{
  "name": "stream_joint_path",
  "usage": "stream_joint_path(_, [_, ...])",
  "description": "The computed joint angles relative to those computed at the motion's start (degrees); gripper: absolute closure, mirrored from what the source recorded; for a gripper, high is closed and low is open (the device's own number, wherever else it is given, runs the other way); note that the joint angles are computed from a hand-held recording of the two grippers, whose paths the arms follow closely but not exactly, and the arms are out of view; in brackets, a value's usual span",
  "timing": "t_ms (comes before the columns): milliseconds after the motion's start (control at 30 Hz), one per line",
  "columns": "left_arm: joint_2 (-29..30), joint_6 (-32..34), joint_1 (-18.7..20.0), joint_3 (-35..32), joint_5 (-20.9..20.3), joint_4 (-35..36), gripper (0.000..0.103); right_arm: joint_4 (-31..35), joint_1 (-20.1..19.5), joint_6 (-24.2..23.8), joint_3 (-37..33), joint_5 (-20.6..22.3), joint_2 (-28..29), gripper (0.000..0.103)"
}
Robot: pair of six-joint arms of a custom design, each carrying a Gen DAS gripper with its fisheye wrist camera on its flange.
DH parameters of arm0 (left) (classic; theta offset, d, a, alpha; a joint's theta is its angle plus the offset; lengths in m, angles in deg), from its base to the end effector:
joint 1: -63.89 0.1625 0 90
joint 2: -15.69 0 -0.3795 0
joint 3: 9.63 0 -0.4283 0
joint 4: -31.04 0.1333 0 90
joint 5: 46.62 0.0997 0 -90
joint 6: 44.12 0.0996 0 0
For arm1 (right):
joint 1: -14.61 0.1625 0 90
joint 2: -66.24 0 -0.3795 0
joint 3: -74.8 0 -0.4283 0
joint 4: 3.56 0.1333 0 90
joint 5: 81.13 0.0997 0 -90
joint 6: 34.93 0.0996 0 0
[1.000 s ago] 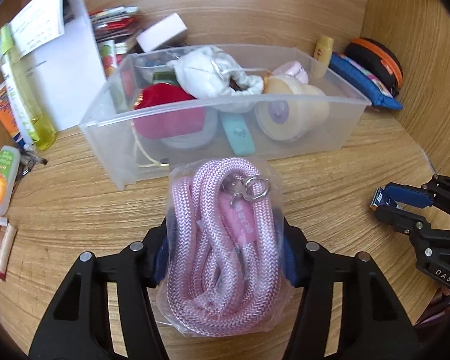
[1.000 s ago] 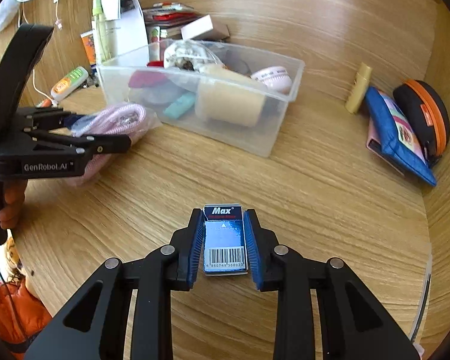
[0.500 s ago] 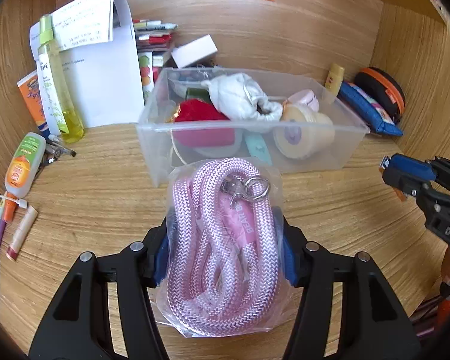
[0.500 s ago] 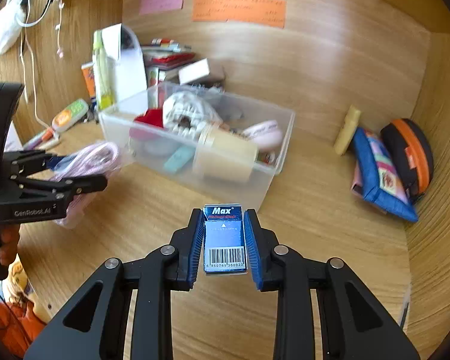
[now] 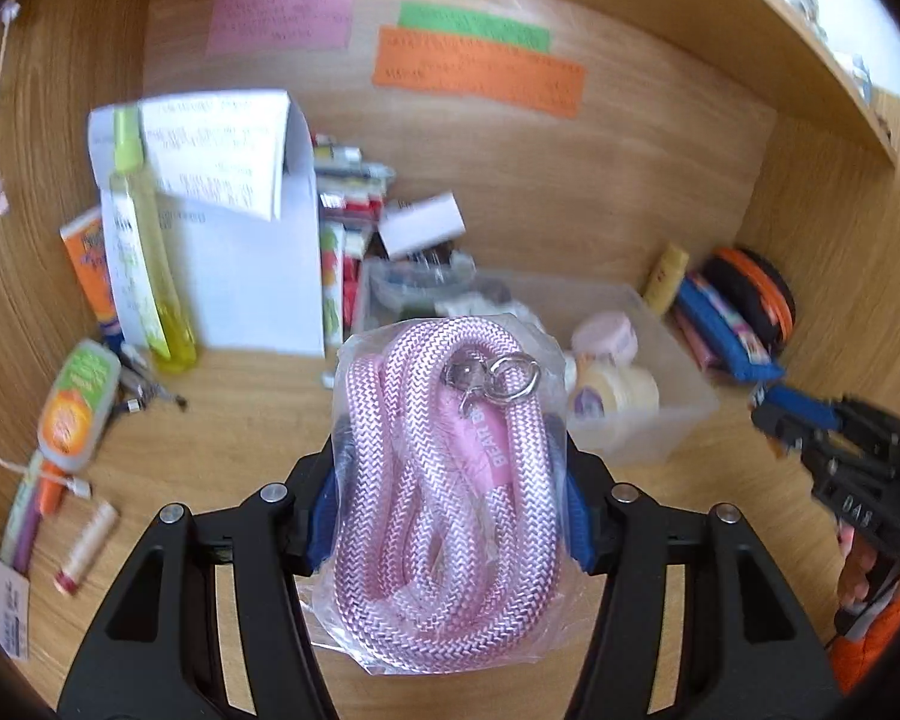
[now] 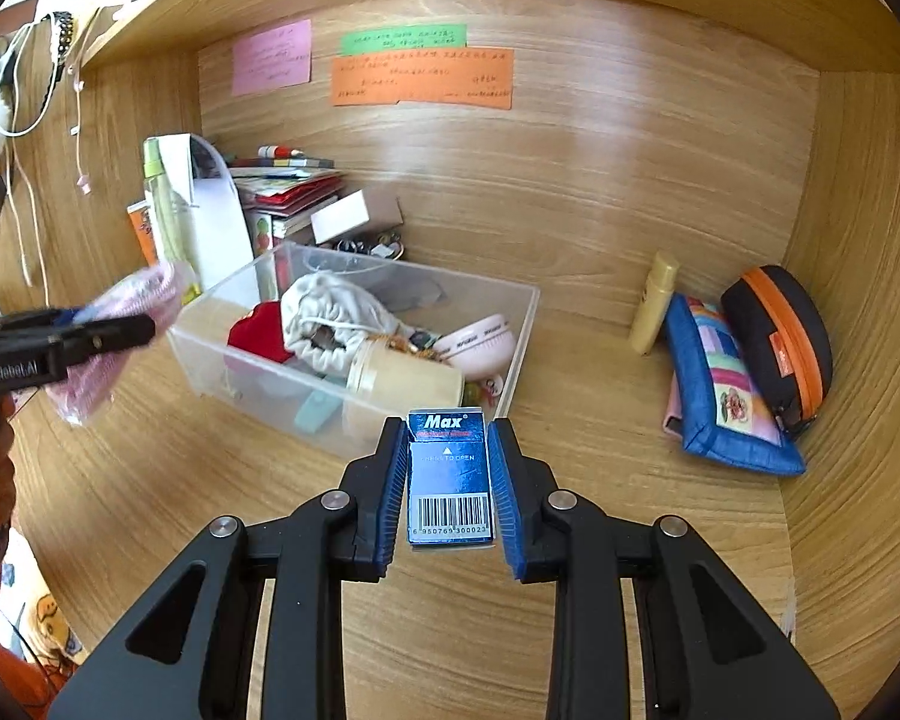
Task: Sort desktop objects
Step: 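Carry the pink rope over the bin while the right tool carries the Max box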
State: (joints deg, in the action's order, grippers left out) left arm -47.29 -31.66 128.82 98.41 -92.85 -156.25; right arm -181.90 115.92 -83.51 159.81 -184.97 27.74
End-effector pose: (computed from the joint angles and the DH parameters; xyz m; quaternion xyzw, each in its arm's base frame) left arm -0.0681 -0.6227 0.2322 0.1127 0.8417 -0.4427 0.2878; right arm 0.2506 -0.6949 0.0824 0.4256 -0.8250 0.2998 0.2199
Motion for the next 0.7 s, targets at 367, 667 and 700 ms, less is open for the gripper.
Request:
stream_joint_path(367, [2.2,-1.1,2.2,-8.9,-5.6,3.0,0.045,3.3,1.1,2.3,-8.1,0.2,4.6,0.078])
stream_joint_path(667, [6.7,-1.0,3.3,-16.5,-6.5,8.9,0.045,7.9,2.3,4.1,-17.7,0.3,10.5,0.078])
stream_joint_path(700, [7.3,-1.0,3.6,-17.2,-6.6,9.4,0.045,8.5,2.5,4.5,-19.1,-0.1,11.4,0.078])
